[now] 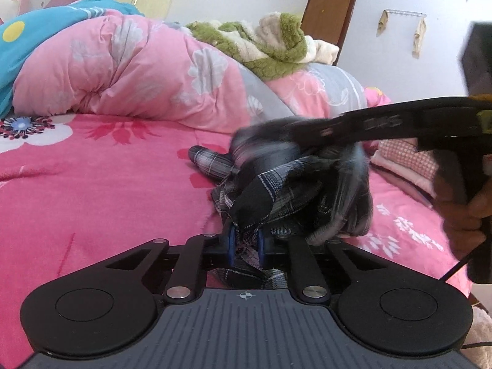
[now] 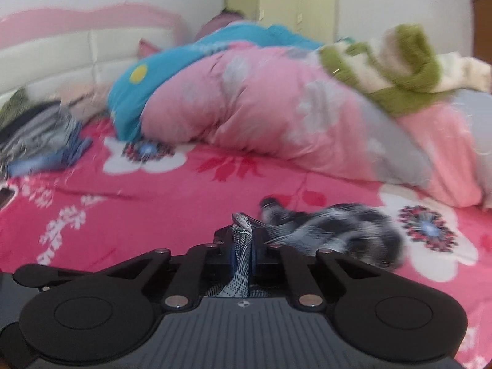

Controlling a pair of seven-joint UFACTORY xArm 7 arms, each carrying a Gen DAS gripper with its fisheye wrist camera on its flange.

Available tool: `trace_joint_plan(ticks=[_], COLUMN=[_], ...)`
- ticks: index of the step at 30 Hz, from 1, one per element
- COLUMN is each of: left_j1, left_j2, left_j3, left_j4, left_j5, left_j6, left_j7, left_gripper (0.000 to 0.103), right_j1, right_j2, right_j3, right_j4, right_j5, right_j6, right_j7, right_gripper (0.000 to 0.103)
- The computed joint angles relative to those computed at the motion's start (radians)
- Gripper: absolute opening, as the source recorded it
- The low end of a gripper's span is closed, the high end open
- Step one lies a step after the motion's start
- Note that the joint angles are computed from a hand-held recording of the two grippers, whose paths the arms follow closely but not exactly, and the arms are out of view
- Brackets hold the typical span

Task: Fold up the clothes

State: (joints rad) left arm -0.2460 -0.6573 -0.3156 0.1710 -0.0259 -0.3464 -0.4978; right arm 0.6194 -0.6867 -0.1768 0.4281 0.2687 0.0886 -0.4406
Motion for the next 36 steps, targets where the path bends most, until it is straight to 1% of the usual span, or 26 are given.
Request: trace_joint_plan(ticks=[1,3,5,7,11,12,13,15,17,18,21,22,24,26,27,28,29,30,31,32,33,34,35,36], left_j1=[0.000,0.000,-0.008,-0.022,-0.086,-0.106,-0.126,-0.179,-0.230,-0.234,-0.246,-0.225,-0.196,-0.166,-0.159,-0.151,-0.143,-0.141,-0.148,-0.155,-0.162,-0.161,-0.159,-0.159], left_j2=[-0.007,-0.023,-0.039,-0.057,-0.094,-0.103,-0.112,-0.126,-0.142,-0.148,-0.166,-0.173,-0.167,-0.161,-0.150,-0.139,-0.127,-0.111,-0.101,-0.091,-0.081,-0.079,-0.076,-0.074], left_j3=[-0.005,-0.014,-0.015,-0.010,0.025,0.037,0.048,0.090,0.129,0.134,0.146,0.127,0.112,0.096,0.096,0.095,0.089,0.090,0.097,0.103,0.110,0.107,0.104,0.104], left_j4=[0.000,-0.001,-0.004,-0.006,-0.010,-0.012,-0.016,-0.024,-0.032,-0.034,-0.040,-0.038,-0.033,-0.026,-0.021,-0.016,-0.010,-0.005,-0.008,-0.010,-0.012,-0.019,-0.025,-0.031], left_j5=[-0.002,-0.003,0.000,0.007,0.025,0.028,0.030,0.037,0.042,0.043,0.044,0.042,0.042,0.042,0.049,0.055,0.059,0.064,0.066,0.067,0.069,0.070,0.072,0.073], left_j6=[0.007,0.020,0.025,0.038,0.072,0.082,0.093,0.109,0.126,0.131,0.148,0.158,0.164,0.169,0.170,0.172,0.181,0.186,0.185,0.185,0.184,0.178,0.173,0.165], left_j7=[-0.002,-0.008,-0.012,-0.016,-0.031,-0.037,-0.044,-0.053,-0.061,-0.064,-0.071,-0.078,-0.084,-0.089,-0.082,-0.075,-0.070,-0.062,-0.058,-0.054,-0.049,-0.045,-0.042,-0.038], left_gripper=[0.012,0.012,0.012,0.012,0.012,0.012,0.012,0.012,0.012,0.012,0.013,0.014,0.014,0.014,0.014,0.014,0.014,0.014,0.014,0.014,0.014,0.014,0.014,0.014], right_j1=[-0.031,-0.085,-0.137,-0.206,-0.347,-0.395,-0.431,-0.517,-0.579,-0.618,-0.685,-0.689,-0.706,-0.741,-0.756,-0.751,-0.744,-0.716,-0.685,-0.631,-0.574,-0.517,-0.455,-0.372], right_j2=[-0.017,-0.096,-0.153,-0.234,-0.381,-0.421,-0.442,-0.475,-0.477,-0.466,-0.385,-0.386,-0.406,-0.470,-0.510,-0.536,-0.559,-0.581,-0.599,-0.596,-0.587,-0.572,-0.554,-0.504], right_j3=[0.021,0.038,0.039,0.039,0.021,0.014,0.008,-0.004,-0.032,-0.045,-0.099,-0.131,-0.183,-0.161,-0.142,-0.131,-0.122,-0.114,-0.106,-0.092,-0.079,-0.068,-0.059,-0.048], right_j4=[-0.009,-0.047,-0.070,-0.105,-0.174,-0.195,-0.210,-0.243,-0.265,-0.274,-0.254,-0.249,-0.237,-0.252,-0.262,-0.264,-0.265,-0.262,-0.257,-0.248,-0.236,-0.222,-0.212,-0.193], right_j5=[-0.004,-0.002,-0.007,-0.013,-0.023,-0.025,-0.029,-0.036,-0.042,-0.048,-0.041,-0.021,0.020,0.033,0.031,0.031,0.030,0.029,0.027,0.030,0.031,0.032,0.037,0.046], right_j6=[-0.011,-0.004,0.004,0.024,0.087,0.113,0.129,0.169,0.211,0.233,0.322,0.349,0.394,0.384,0.361,0.344,0.326,0.316,0.304,0.296,0.286,0.273,0.262,0.234], right_j7=[0.016,0.060,0.096,0.137,0.210,0.229,0.243,0.274,0.287,0.289,0.293,0.288,0.276,0.267,0.259,0.251,0.244,0.230,0.217,0.208,0.197,0.184,0.174,0.163], right_gripper=[0.008,0.007,0.007,0.006,0.005,0.005,0.005,0.005,0.005,0.005,0.005,0.007,0.008,0.011,0.015,0.019,0.021,0.024,0.031,0.036,0.048,0.055,0.059,0.068])
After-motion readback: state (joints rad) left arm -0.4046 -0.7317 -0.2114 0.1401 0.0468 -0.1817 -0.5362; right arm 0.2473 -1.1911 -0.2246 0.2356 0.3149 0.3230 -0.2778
